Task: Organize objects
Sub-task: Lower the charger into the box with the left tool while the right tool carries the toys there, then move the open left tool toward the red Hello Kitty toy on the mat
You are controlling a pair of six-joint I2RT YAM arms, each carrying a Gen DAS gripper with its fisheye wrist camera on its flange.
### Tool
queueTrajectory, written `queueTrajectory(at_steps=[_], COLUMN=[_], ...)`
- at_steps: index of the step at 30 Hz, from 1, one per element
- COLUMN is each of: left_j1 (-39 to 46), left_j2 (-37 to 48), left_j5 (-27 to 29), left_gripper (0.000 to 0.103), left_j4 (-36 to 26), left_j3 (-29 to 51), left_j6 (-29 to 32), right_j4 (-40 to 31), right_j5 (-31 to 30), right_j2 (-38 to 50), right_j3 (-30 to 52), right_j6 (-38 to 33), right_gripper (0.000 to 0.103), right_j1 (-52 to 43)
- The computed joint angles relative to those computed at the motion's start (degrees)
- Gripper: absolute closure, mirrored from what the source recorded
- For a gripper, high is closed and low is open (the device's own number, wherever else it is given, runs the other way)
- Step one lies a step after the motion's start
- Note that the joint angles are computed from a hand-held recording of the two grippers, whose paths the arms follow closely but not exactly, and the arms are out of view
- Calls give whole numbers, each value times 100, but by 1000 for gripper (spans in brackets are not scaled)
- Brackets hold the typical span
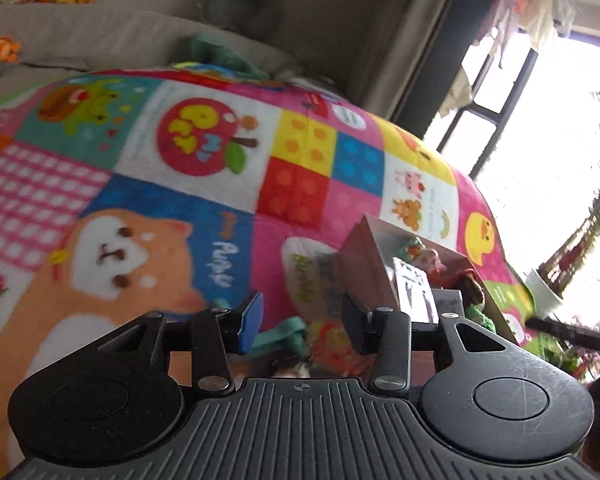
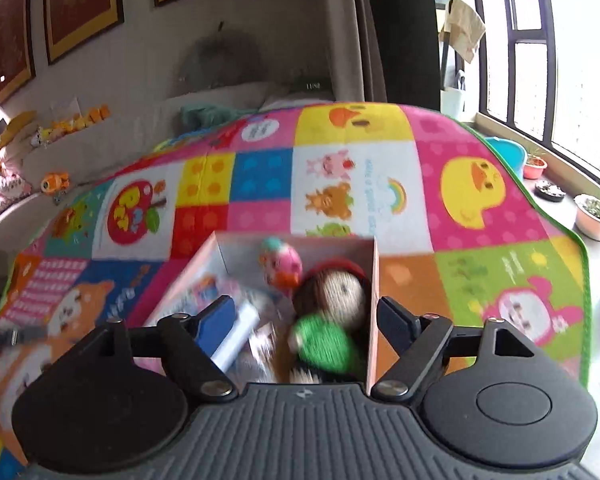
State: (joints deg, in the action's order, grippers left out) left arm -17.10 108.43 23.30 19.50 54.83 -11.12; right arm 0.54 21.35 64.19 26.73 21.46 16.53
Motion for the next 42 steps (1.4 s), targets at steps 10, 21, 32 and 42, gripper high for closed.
queueTrajectory(at_steps=[10,21,32,42], left_j1=[-947,-797,-850,-1553], left_j2=[2190,780,-988,-1310], left_j5=[-1125,-644,250,-559], left_gripper=[72,76,76,76], left_j4=[-2592,-2154,-957,213], left_j3=[3266,1051,-1256,-2264], left_j6=[1065,2036,2045,361], right_j4=[208,988,1130,1148], right_j5=[391,274,576,719], right_j2=[-385,-450,-371,-277], right_j3=[-1501,-2132,-2198,-2174], right_j6=[1435,1619,1888,1977], right_gripper=[22,16,13,10], right_j1=[1020,584,829,914])
